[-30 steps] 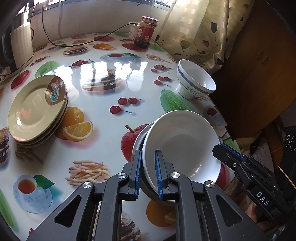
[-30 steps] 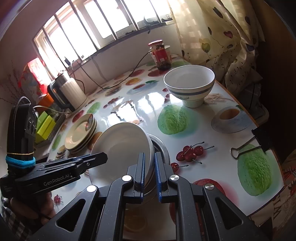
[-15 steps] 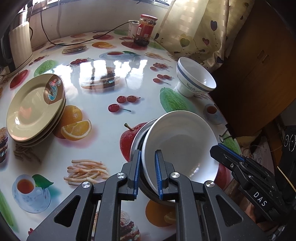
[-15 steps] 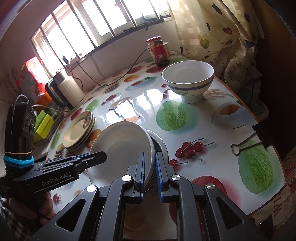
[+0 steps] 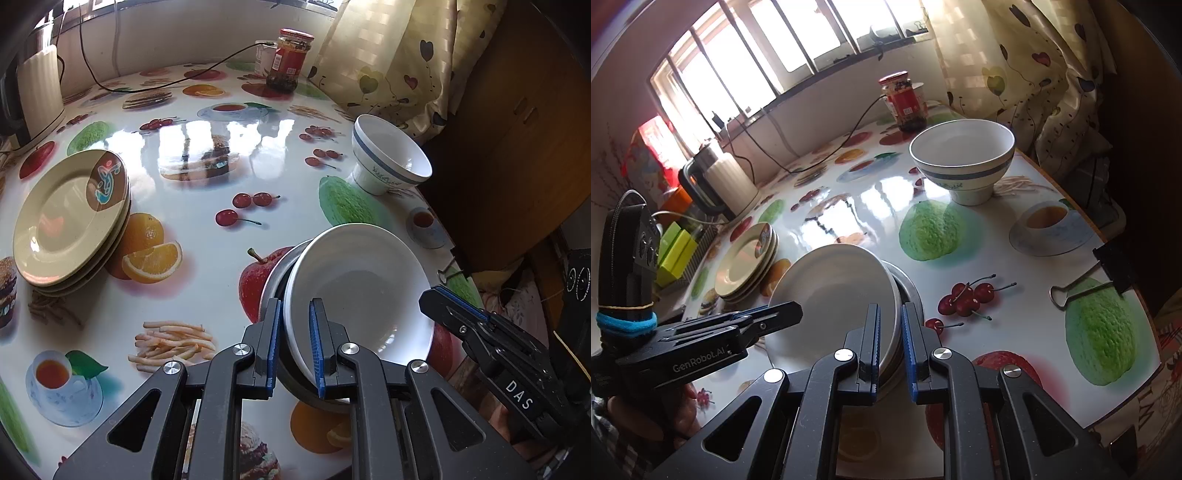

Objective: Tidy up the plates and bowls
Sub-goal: 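Lower the white bowl into the stacked white bowls with both tools, then open both tools and release the bowl on the stack, then move both tools to the next white bowl and close them on its rim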

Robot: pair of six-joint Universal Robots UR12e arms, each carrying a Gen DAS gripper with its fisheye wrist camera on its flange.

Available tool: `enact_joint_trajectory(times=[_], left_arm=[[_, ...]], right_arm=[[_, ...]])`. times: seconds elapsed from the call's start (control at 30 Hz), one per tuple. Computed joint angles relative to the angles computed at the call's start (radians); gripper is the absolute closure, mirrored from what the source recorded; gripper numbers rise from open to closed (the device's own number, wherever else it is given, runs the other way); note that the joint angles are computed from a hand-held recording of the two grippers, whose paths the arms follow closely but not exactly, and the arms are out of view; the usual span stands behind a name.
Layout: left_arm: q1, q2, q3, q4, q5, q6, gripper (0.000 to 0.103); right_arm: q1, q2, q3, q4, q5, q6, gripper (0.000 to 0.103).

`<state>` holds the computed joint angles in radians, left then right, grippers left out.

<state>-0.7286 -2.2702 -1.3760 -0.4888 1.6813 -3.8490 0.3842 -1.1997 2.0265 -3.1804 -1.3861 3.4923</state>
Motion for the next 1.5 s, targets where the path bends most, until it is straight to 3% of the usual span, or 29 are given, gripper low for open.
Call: enact_joint_trajectory(times=[0.7,0.83,1.13,1.5], left_arm=[[0.004,0.003,-0.004,0.036,0.001,0.015,0.08],[0.006,0.002,0.004,0.036,0.006,0.026,0.074],[0.012,-0.012,0.043,0.034,0.006,0.058,0.074],[0.027,-0.074,0.168,-0.011,-0.011,0.089,0.074]], right_arm=[[-0.002,-0.003,-0.006,0.002,0.003,-0.005,0.086],[-0.002,-0.005,-0.01,0.004,-0.002,-0.01,0.083],[-0.007,-0.005,-0.025,0.002,-0.028,-0.006,0.071],[-0.046,0.0,-0.056,-0.007,-0.115,-0.024,0.06]])
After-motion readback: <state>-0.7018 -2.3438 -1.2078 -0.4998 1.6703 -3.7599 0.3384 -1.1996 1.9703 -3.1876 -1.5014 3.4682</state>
